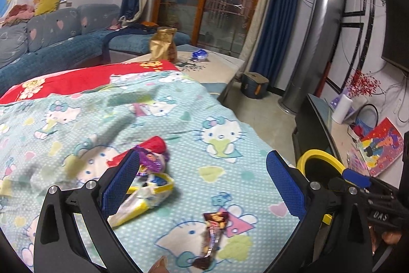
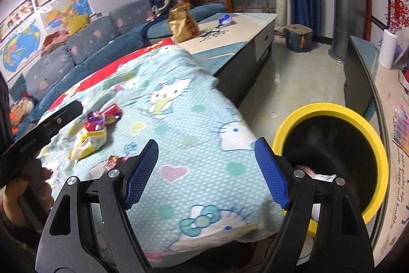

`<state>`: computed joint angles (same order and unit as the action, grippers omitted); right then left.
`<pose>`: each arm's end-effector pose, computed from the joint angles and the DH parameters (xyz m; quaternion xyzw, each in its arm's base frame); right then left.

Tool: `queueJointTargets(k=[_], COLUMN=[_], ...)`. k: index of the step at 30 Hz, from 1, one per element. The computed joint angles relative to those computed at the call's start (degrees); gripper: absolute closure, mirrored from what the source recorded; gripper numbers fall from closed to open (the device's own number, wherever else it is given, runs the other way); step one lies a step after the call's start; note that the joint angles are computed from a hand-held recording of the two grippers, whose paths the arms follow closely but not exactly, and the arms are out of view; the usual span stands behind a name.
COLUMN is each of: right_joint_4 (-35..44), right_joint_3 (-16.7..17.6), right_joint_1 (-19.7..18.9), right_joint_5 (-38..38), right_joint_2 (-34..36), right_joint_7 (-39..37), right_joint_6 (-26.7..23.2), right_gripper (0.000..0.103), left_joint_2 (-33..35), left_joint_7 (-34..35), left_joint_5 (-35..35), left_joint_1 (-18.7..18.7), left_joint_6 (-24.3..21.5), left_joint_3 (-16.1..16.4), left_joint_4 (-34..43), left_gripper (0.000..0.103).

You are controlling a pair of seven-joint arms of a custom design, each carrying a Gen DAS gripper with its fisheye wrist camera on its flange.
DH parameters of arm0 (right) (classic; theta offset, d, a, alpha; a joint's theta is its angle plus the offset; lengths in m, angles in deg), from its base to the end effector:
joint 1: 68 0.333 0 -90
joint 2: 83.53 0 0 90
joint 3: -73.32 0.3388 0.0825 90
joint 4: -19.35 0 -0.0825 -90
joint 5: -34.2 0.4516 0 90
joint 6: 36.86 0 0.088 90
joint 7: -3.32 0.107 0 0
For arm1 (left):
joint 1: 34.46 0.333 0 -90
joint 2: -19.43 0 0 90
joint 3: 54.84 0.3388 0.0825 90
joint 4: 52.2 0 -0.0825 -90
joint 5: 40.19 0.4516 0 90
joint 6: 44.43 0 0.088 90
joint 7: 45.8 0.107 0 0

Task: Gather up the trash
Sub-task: 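Move both tools back to the remaining trash on the bed, then grasp the yellow-white chip bag with left tool while right tool grasps the brown chocolate wrapper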

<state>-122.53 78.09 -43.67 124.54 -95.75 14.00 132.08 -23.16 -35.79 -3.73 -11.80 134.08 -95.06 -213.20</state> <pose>0.4714 0.1869 0.3796 -0.7555 0.4939 -0.1069 0.4170 0.3946 -0.1625 0.4169 -0.7251 0.4923 -0.3457 0.3353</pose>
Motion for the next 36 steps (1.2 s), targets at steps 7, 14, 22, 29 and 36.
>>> queueJointTargets(k=[7, 14, 22, 29, 36], right_joint_4=[-0.9, -0.98, -0.05, 1.03, 2.03], right_joint_3=[0.79, 1.45, 2.41, 3.22, 3.98], right_joint_1=[1.64, 3.68, 5.77, 6.92, 7.58], right_joint_5=[-2.34, -4.45, -6.44, -8.69, -12.01], right_joint_2=[-0.62, -0.33, 1.26, 3.19, 5.21], right_joint_7=[1.74, 2.65, 3.75, 5.2, 8.42], right_joint_6=[-1.55, -2.81, -3.38, -3.31, -3.66], right_gripper=[0.033, 0.033, 0.033, 0.033, 0.033], left_joint_2=[-2.37, -3.76, -5.08, -3.87, -2.28], left_joint_7=[-0.58, -0.82, -0.93, -0.71, 0.72], left_joint_5=[-0.44, -0.36, -0.43, -1.41, -4.58], left_joint_1=[-1.75, -2.42, -4.62, -6.47, -8.08], left_joint_6=[-1.24, -2.41, -4.86, -5.05, -2.99], left_joint_3=[2.51, 4.64, 8.44, 12.71, 15.96], left_joint_4=[-2.49, -4.14, -6.6, -8.74, -11.08], left_gripper=[0.007, 0.007, 0.007, 0.007, 0.008])
